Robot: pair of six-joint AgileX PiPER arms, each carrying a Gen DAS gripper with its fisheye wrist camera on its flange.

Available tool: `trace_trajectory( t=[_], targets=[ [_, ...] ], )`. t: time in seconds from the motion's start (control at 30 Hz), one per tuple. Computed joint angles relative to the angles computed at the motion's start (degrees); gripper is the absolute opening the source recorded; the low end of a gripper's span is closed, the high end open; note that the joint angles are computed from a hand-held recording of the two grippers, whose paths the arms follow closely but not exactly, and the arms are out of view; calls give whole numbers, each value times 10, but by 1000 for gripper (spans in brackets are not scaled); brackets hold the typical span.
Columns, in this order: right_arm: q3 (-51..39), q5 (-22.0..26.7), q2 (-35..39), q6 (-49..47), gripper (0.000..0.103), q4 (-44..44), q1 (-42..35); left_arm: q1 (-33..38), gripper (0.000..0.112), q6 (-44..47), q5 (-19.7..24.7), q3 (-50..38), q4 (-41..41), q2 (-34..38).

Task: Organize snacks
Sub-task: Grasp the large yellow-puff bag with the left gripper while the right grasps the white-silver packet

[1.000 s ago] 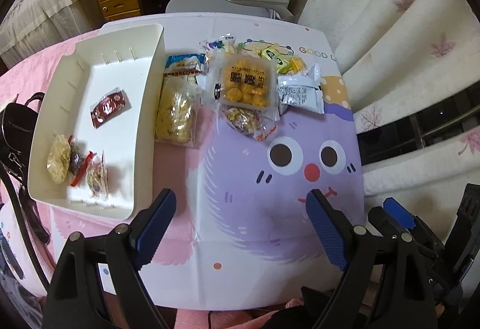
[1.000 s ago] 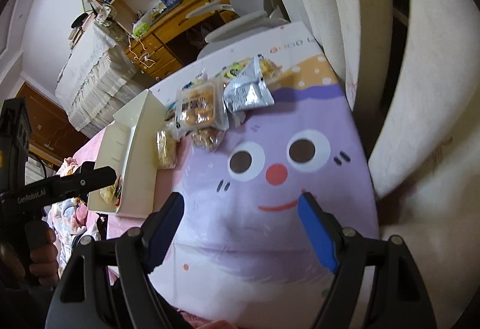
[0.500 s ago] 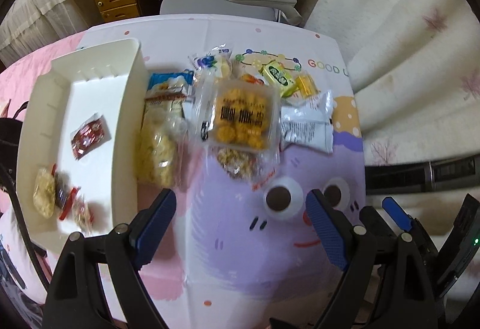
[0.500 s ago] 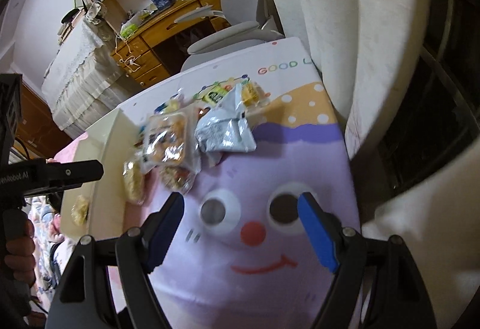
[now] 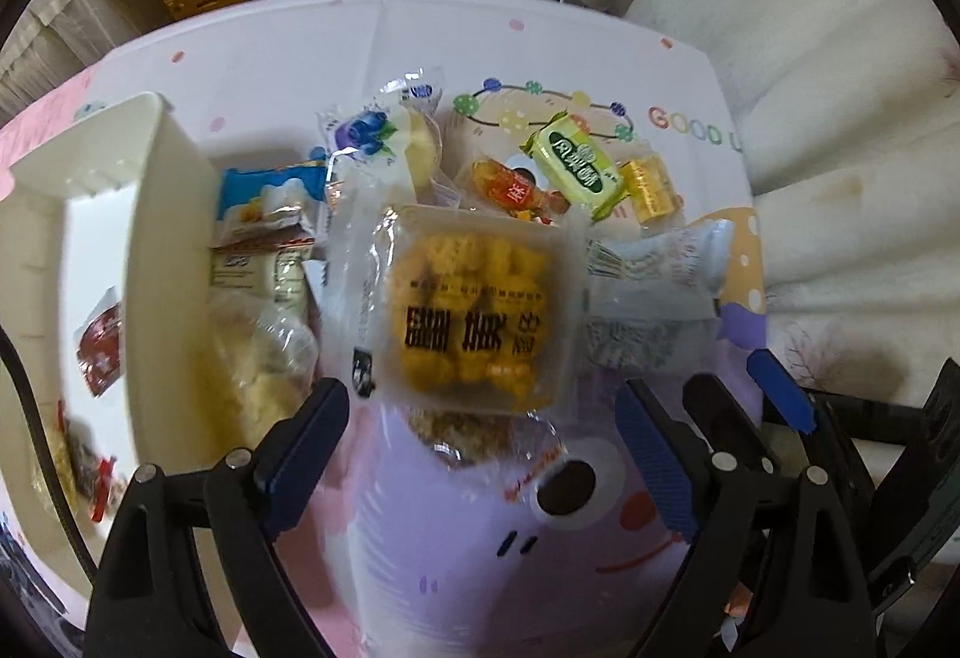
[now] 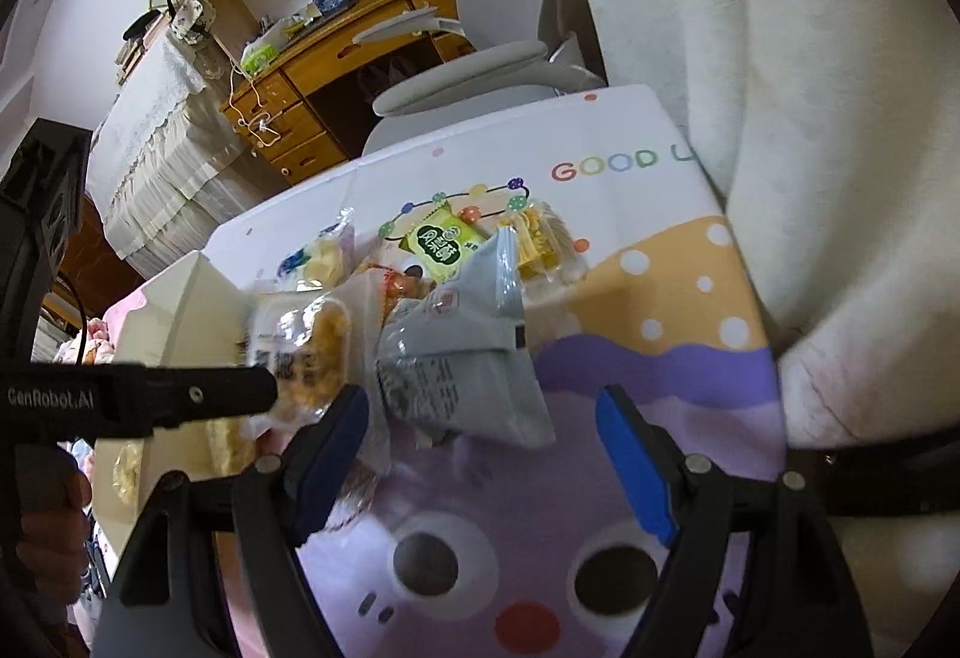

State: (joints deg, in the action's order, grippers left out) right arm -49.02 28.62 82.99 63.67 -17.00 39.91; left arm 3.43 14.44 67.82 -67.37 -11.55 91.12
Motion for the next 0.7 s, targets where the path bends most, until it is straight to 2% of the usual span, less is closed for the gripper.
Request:
trace_trajectory(
  t=[0.23, 0.57, 0.7],
  targets=[
    [-15, -51, 55, -103, 79, 80, -36, -11, 92, -11, -18, -9, 12, 50],
    [-17, -84, 87, -182, 78, 144, -56, -22, 96, -34, -28, -32, 25, 94],
    [-24, -90, 96, -221, 71, 173, -57, -24, 97, -36, -35, -30, 27, 95]
  ],
)
